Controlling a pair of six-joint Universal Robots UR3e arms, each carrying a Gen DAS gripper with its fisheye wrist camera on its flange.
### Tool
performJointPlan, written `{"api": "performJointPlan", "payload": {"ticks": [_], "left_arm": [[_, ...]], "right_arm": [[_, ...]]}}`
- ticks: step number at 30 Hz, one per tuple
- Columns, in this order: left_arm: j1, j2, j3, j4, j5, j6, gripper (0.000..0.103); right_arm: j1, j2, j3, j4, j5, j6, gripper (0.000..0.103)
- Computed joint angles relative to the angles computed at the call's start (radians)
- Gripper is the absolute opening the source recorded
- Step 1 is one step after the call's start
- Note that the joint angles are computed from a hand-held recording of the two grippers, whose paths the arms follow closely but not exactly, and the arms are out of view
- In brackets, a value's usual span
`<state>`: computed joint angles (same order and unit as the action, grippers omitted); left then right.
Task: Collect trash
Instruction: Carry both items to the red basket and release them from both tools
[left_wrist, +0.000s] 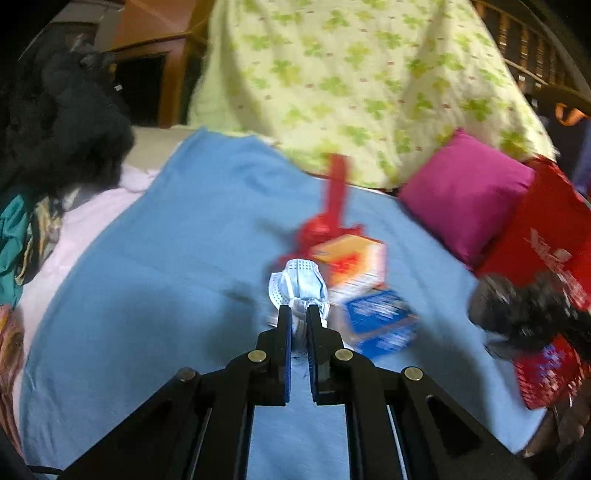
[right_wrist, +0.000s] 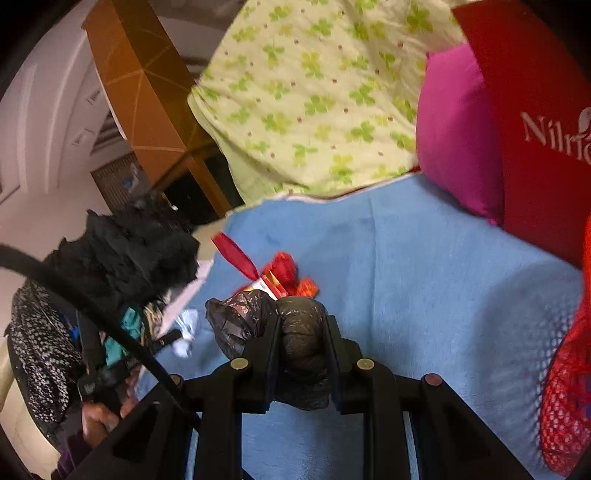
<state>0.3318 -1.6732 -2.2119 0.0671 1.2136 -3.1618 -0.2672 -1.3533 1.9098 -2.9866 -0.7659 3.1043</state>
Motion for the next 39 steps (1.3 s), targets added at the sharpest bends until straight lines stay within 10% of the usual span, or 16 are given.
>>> {"api": "performJointPlan", "payload": {"ticks": [15, 24, 32, 36, 38, 39], "left_arm": [[-0.560, -0.045, 0.471, -0.275, 0.259, -0.049, 0.008], [-0.810, -0.285, 0.877, -0.443, 0.331, -0.026, 0.008], [-0.931, -0.625, 1.400, -0.705, 0.293, -0.025, 0.011], [-0.955, -0.726, 1.567, -0.804, 0.330, -0.038, 0.047], [-0.948, -0.692, 1.496, -0.762, 0.326, -0.054, 0.049], [-0.943, -0.673, 1.464, -0.749, 0.323, -0.059, 0.049]], "right_arm": [[-0.520, -0.534, 0.370, 0.180, 0.363, -0.191, 0.024], [-0.968, -0.817, 0.331, 1.117, 0.591, -0.755, 0.024], [-0.986, -0.547, 0.311, 0.700, 0.479, -0.428, 0.025], [-0.986, -0.473, 0.283, 0.628, 0.454, -0.335, 0.031], [-1.002, -0.469, 0.316, 0.538, 0.462, -0.267, 0.077], [-1.017, -0.479, 0.346, 0.486, 0.478, -0.238, 0.080]]}}
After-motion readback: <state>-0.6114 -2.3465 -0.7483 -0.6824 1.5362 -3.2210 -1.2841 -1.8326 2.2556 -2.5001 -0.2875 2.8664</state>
